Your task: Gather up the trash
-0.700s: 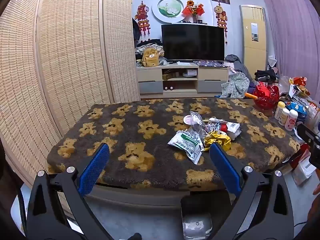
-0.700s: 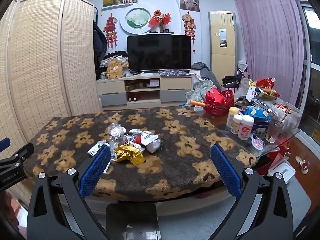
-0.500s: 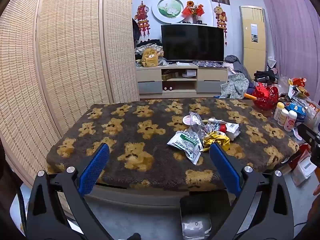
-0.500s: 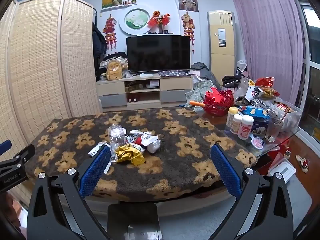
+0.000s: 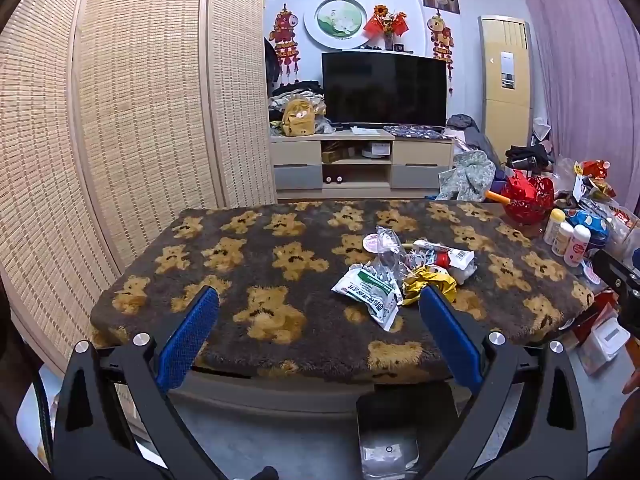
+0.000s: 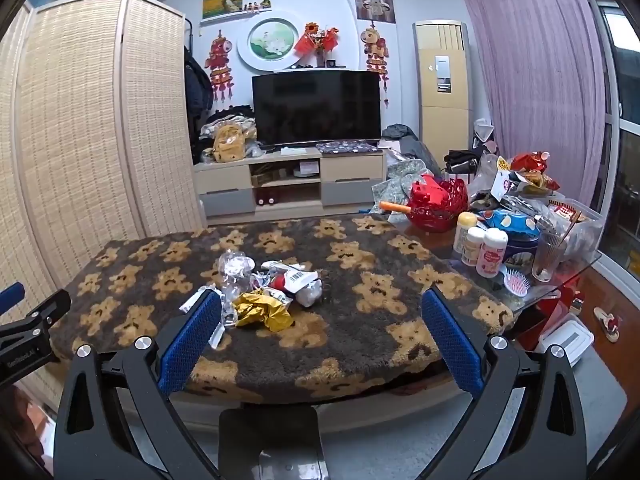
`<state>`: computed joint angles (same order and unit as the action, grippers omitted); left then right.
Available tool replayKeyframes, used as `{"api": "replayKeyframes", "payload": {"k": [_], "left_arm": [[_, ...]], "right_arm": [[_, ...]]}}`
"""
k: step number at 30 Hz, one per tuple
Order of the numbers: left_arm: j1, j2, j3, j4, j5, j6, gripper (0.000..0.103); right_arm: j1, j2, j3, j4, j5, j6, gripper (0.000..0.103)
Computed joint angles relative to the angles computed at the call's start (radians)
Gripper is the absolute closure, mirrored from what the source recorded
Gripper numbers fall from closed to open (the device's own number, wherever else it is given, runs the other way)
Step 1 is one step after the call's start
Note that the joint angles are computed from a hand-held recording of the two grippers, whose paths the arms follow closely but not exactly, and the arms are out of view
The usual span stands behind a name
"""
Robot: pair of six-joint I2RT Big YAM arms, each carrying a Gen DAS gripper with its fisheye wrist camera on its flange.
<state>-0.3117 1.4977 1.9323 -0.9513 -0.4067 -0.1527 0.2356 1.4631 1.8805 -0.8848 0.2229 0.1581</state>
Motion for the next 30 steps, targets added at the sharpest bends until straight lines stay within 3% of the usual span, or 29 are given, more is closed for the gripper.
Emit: {"api": "replayKeyframes", "payload": {"k": [5,30], "left_arm": [[-0.008,0.007,0.027,-0.025,-0.01,-0.007,0.008],[0.0,-0.006,-0.001,-0.004,0.003,-0.009,0.008]], "right_arm": [[0.006,0.003,0.0,-0.005,0.004,-0.016,0.003],[0.013,-0.002,-0.01,-0.003,0.007,-0.013,0.003]]}}
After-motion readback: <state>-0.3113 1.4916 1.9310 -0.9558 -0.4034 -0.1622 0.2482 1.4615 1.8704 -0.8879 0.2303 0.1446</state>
